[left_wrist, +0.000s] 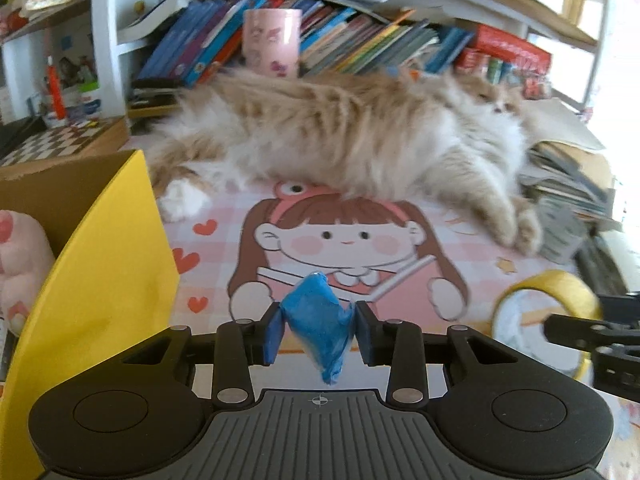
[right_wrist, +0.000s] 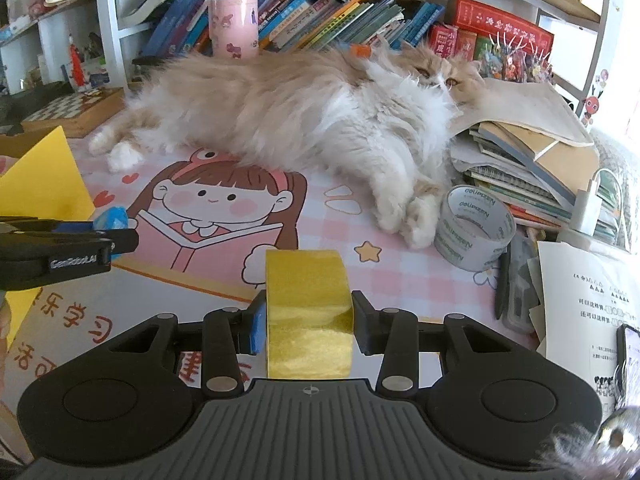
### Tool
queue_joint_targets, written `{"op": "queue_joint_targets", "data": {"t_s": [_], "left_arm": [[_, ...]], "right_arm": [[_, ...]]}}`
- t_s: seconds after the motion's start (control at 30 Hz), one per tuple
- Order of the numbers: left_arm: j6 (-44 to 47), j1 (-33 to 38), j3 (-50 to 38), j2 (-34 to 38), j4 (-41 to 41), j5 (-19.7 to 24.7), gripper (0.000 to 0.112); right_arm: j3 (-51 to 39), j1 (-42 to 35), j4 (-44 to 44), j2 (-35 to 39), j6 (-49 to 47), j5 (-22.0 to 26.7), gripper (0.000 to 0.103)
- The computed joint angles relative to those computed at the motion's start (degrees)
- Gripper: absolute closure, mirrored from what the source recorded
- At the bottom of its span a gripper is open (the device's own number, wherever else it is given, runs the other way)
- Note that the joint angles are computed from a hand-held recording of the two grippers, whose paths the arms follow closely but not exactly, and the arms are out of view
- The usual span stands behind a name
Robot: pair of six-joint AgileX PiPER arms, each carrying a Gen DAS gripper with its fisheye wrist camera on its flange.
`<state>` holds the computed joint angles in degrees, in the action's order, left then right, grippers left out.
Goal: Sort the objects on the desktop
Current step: 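Lift the tape roll and blue cup and carry them toward the yellow box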
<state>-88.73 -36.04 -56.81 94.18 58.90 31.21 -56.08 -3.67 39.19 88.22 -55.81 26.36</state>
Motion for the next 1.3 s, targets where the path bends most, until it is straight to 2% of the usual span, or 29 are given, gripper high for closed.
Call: {"op": "queue_joint_targets", "data": {"t_s": [0.2, 0.53, 0.7, 0.83, 1.03, 1.3], "left_arm": [[-1.0, -4.1, 1.1, -3.4, 0.0, 2.2, 0.077], [-7.1, -15.4, 2.3, -7.4, 1.5, 13.0, 0.077], [-10.9, -21.4, 3.3, -8.7, 0.5, 17.5, 0.077], [-13.9, -26.6, 4.0, -10.1, -0.1, 22.8, 0.077], [-16.5, -31.2, 4.8, -12.0, -1.0, 29.0, 0.077], [-20.2, -36.4, 8.2, -16.4, -0.3, 35.4, 0.077]], "right_arm": [[1.2, -2.8, 3.8, -1.3, -4.0, 3.4, 0.065], [5.6, -9.9, 10.5, -6.5, -12.8, 10.0, 0.065], [7.5, -13.5, 11.8, -8.8, -14.6, 13.7, 0.065], [8.4, -15.2, 11.5, -10.5, -16.1, 17.4, 0.065], [9.7, -16.5, 11.7, -13.6, -19.4, 23.1, 0.065], [12.2, -13.7, 12.2, -17.5, -18.6, 24.2, 0.065]]}}
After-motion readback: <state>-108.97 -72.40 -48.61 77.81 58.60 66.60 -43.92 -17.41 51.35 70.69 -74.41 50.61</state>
